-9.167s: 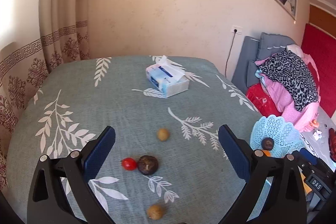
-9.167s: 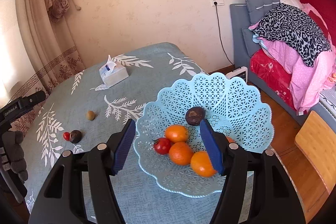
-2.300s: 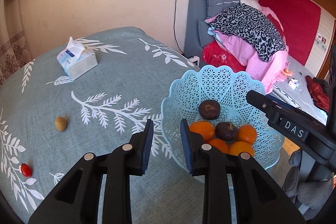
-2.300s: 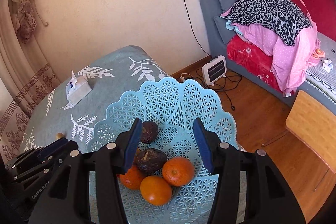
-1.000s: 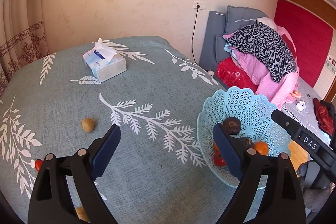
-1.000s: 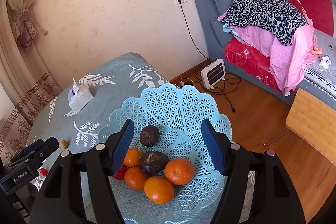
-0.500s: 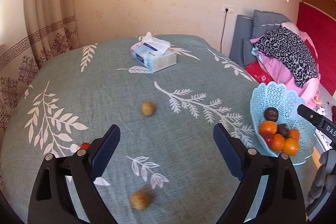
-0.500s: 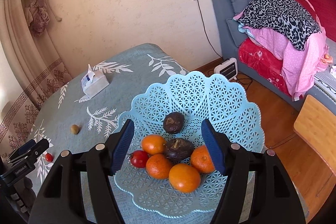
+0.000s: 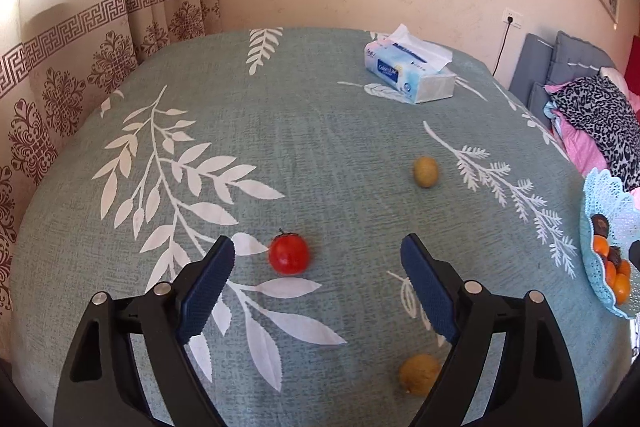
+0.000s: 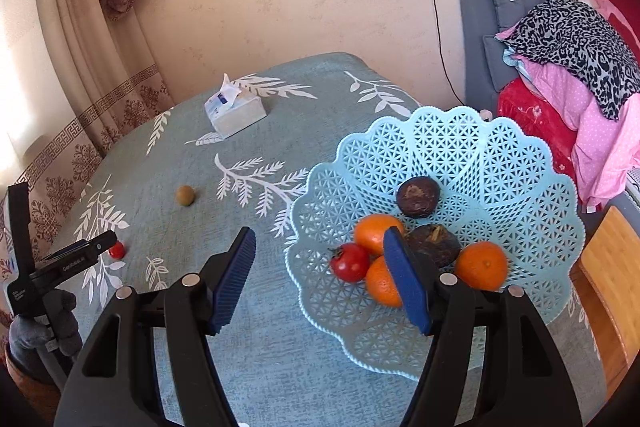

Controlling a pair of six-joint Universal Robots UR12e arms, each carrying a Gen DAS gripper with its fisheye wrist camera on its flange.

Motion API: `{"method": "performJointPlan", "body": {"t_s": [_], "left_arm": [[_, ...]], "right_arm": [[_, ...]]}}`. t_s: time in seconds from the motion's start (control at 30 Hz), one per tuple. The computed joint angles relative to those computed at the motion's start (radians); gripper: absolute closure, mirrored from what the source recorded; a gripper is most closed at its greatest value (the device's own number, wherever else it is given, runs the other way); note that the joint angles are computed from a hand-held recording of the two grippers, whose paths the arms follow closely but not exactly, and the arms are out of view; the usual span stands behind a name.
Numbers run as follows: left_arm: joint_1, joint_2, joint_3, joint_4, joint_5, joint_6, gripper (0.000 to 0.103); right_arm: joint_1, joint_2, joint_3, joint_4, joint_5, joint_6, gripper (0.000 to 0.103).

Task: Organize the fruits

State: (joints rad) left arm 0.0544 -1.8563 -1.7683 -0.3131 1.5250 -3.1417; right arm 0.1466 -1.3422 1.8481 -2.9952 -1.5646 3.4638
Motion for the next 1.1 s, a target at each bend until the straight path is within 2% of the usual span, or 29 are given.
{"method": "performJointPlan", "body": {"t_s": [0.2, 0.3, 0.4, 0.57, 0.73, 0.9, 1.03, 1.07, 1.1], "left_arm": [[0.013, -0.029, 0.023, -0.063, 0.015, -0.034, 0.037], [0.014, -0.042, 0.037, -0.086, 0.02, -0.037, 0.048], [0.013, -0.049, 0.043, -0.078, 0.035, -0.039, 0.059], [0.025, -0.041, 0.03, -0.059, -0.008, -0.049, 0.076], [0.024, -0.03, 0.011, -0.007, 0.0, -0.047, 0.076], [0.026, -0.017, -0.007, 0.053, 0.003, -0.054, 0.076], [0.032, -0.01, -0.014, 0.062, -0.006, -0.066, 0.076], [0.033, -0.009, -0.016, 0.061, -0.008, -0.067, 0.076], [0.034, -0.009, -0.017, 0.062, -0.011, -0.067, 0.076]], "right_arm": [[0.024, 0.017, -0.018, 0.026, 0.028, -0.036, 0.035], [0.034, 0.026, -0.028, 0.041, 0.048, -0.052, 0.035], [0.05, 0.037, -0.04, 0.056, 0.07, -0.081, 0.035], [0.076, 0.057, -0.067, 0.089, 0.117, -0.126, 0.035], [0.095, 0.081, -0.104, 0.157, 0.202, -0.168, 0.035], [0.124, 0.11, -0.146, 0.211, 0.231, -0.219, 0.035], [0.145, 0.138, -0.184, 0.263, 0.252, -0.258, 0.035], [0.15, 0.146, -0.194, 0.274, 0.254, -0.269, 0.036], [0.154, 0.153, -0.204, 0.286, 0.252, -0.279, 0.043]]}}
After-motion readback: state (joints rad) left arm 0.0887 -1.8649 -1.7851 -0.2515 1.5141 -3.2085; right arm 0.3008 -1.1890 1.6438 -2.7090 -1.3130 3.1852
